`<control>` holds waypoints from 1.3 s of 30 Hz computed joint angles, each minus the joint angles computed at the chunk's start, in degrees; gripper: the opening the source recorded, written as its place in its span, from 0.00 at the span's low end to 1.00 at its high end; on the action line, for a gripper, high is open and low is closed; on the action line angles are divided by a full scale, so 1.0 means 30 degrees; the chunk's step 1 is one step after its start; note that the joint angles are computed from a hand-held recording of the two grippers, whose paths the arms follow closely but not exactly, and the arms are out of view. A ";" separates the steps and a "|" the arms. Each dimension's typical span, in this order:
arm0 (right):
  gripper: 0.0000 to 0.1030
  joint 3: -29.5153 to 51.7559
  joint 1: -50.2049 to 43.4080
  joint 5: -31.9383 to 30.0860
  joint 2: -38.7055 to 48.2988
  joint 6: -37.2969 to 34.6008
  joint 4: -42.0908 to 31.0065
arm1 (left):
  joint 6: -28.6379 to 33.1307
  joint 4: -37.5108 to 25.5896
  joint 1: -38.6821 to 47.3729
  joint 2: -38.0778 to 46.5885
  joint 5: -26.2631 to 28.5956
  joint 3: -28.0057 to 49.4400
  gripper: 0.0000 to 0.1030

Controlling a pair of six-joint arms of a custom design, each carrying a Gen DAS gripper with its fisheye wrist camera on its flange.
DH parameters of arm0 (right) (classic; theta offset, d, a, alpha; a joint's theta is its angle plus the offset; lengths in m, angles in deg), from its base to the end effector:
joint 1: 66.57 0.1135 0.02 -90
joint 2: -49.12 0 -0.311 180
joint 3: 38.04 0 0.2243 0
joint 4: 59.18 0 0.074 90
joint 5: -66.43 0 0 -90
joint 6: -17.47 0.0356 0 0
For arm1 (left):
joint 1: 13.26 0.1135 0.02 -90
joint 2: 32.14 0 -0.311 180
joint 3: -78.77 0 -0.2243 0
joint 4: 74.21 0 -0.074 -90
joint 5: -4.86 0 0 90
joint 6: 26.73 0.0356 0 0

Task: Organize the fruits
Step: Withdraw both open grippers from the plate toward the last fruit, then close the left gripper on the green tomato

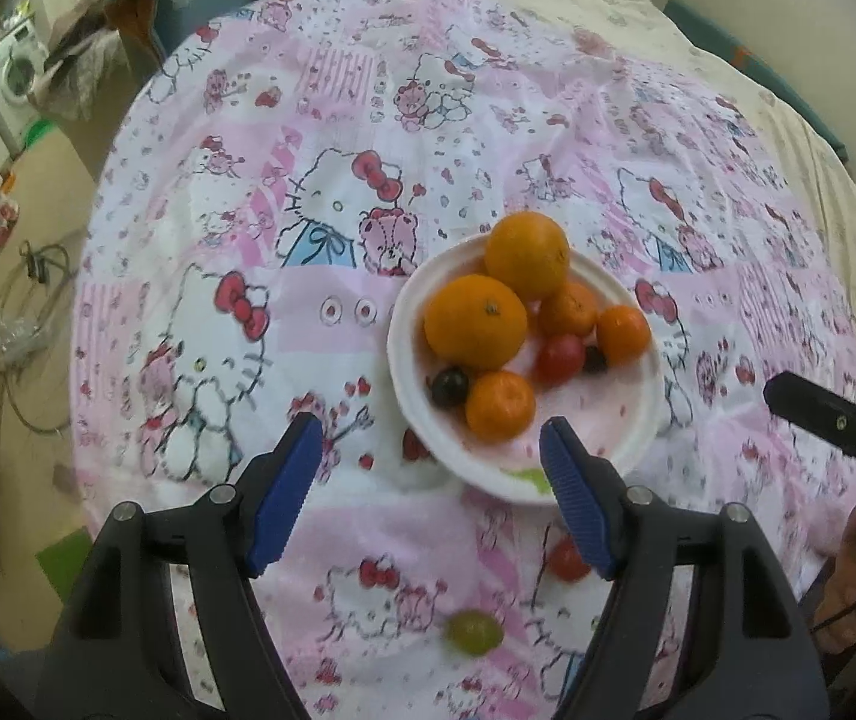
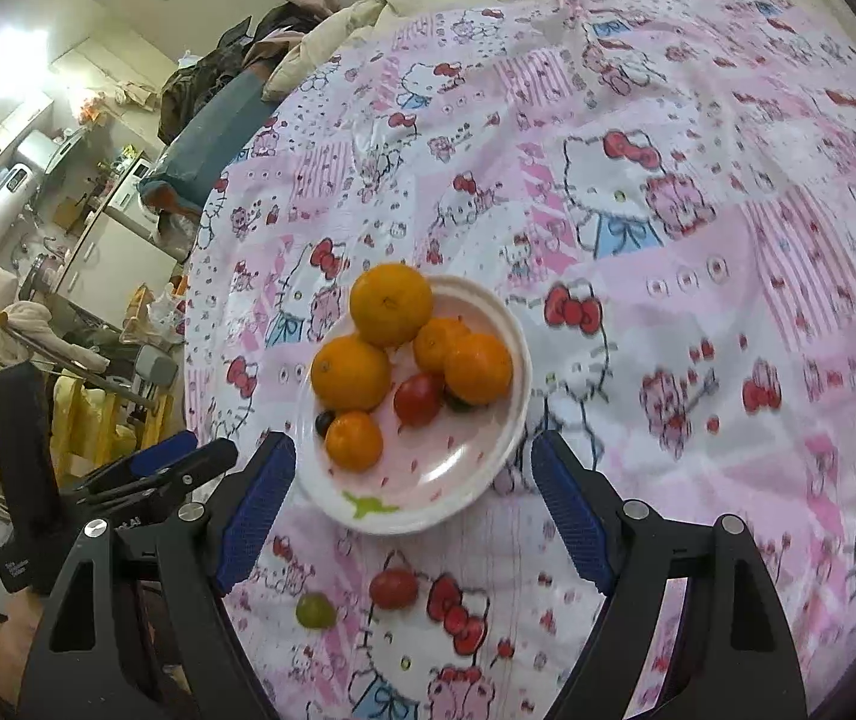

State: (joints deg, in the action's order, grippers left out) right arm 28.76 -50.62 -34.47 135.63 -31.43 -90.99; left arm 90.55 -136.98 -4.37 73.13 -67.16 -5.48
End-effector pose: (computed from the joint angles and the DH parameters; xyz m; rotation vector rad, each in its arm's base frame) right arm 0.2674 0.0834 0.2630 0.4751 2.5222 0.6426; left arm 0.3534 0.0441 0.2737 0.5044 2.6932 -0.2795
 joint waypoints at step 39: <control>0.81 -0.2775 0.2927 0.1238 -0.0182 0.3896 0.1328 | 0.4228 0.2034 -0.0552 -0.1752 -0.3134 -0.7830 0.39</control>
